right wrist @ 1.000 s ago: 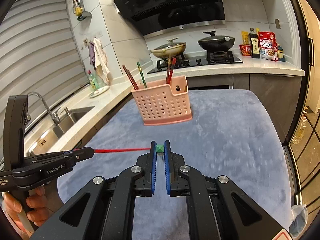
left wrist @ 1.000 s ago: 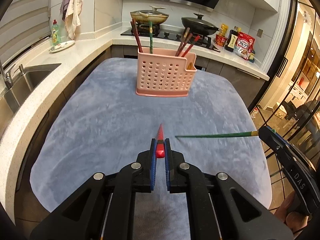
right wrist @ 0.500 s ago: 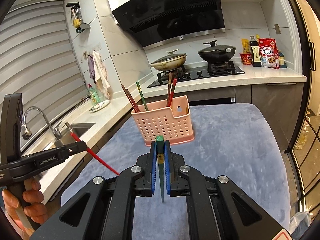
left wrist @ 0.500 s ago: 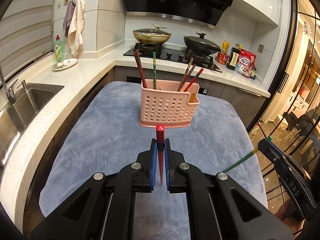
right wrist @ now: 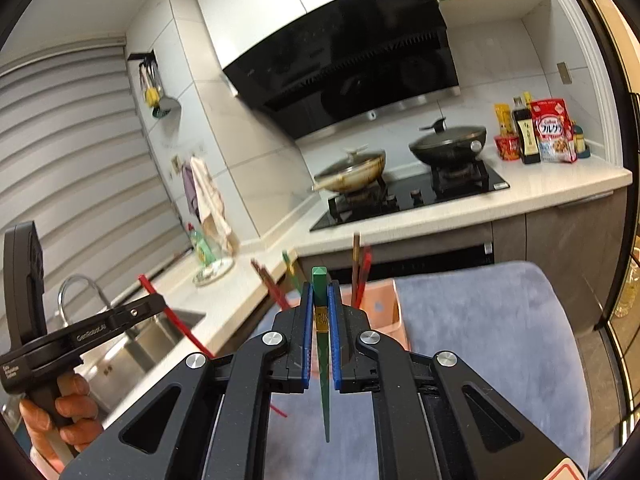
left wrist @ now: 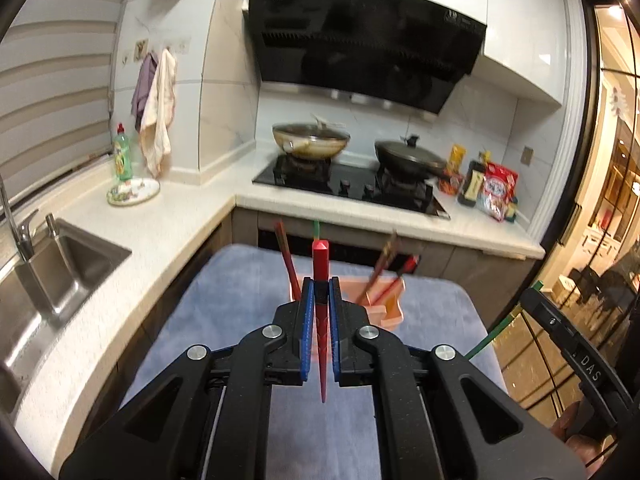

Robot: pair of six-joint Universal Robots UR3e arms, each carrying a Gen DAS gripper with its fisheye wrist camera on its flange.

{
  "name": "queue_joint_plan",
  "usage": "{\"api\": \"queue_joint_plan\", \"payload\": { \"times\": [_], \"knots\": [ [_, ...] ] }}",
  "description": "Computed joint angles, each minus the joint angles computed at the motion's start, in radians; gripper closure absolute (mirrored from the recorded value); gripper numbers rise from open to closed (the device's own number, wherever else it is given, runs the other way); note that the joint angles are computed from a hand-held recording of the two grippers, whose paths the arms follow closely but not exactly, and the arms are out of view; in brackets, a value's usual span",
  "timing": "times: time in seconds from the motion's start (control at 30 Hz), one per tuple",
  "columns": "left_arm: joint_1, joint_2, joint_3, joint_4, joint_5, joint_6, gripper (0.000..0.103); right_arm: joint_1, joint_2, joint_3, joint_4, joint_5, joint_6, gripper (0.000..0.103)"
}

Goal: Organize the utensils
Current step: 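Lift the red and green chopsticks upright and carry them over the pink holder, then open both tools to drop the chopsticks into the pink holder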

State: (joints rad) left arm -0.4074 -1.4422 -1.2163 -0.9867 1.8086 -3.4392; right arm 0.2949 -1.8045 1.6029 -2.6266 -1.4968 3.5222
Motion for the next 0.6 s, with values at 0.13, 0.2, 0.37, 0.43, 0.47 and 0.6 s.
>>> {"api": "queue_joint_plan", "payload": {
  "times": [0.13, 0.2, 0.37, 0.43, 0.47, 0.6],
  "knots": [
    [0.063, -0.105, 0.176, 0.006, -0.03, 0.015, 0.096, -0.038, 0.142, -0.206, 0.005, 0.016, -0.002, 0.096],
    [0.095, -0.172, 0.276, 0.008, -0.047, 0.022, 0.096, -0.041, 0.24, -0.347, 0.016, 0.002, -0.007, 0.096],
    [0.143, -0.316, 0.473, -0.019, -0.075, 0.033, 0.096, -0.057, 0.434, -0.624, 0.065, -0.009, 0.0, 0.096],
    [0.153, -0.356, 0.509, -0.013, -0.081, 0.035, 0.096, -0.059, 0.511, -0.721, 0.087, -0.019, 0.003, 0.096],
    [0.156, -0.365, 0.512, -0.008, -0.083, 0.037, 0.096, -0.06, 0.536, -0.748, 0.094, -0.02, 0.006, 0.096],
    [0.173, -0.414, 0.512, 0.01, -0.094, 0.041, 0.096, -0.055, 0.613, -0.803, 0.114, -0.026, 0.004, 0.096]
  ]
}}
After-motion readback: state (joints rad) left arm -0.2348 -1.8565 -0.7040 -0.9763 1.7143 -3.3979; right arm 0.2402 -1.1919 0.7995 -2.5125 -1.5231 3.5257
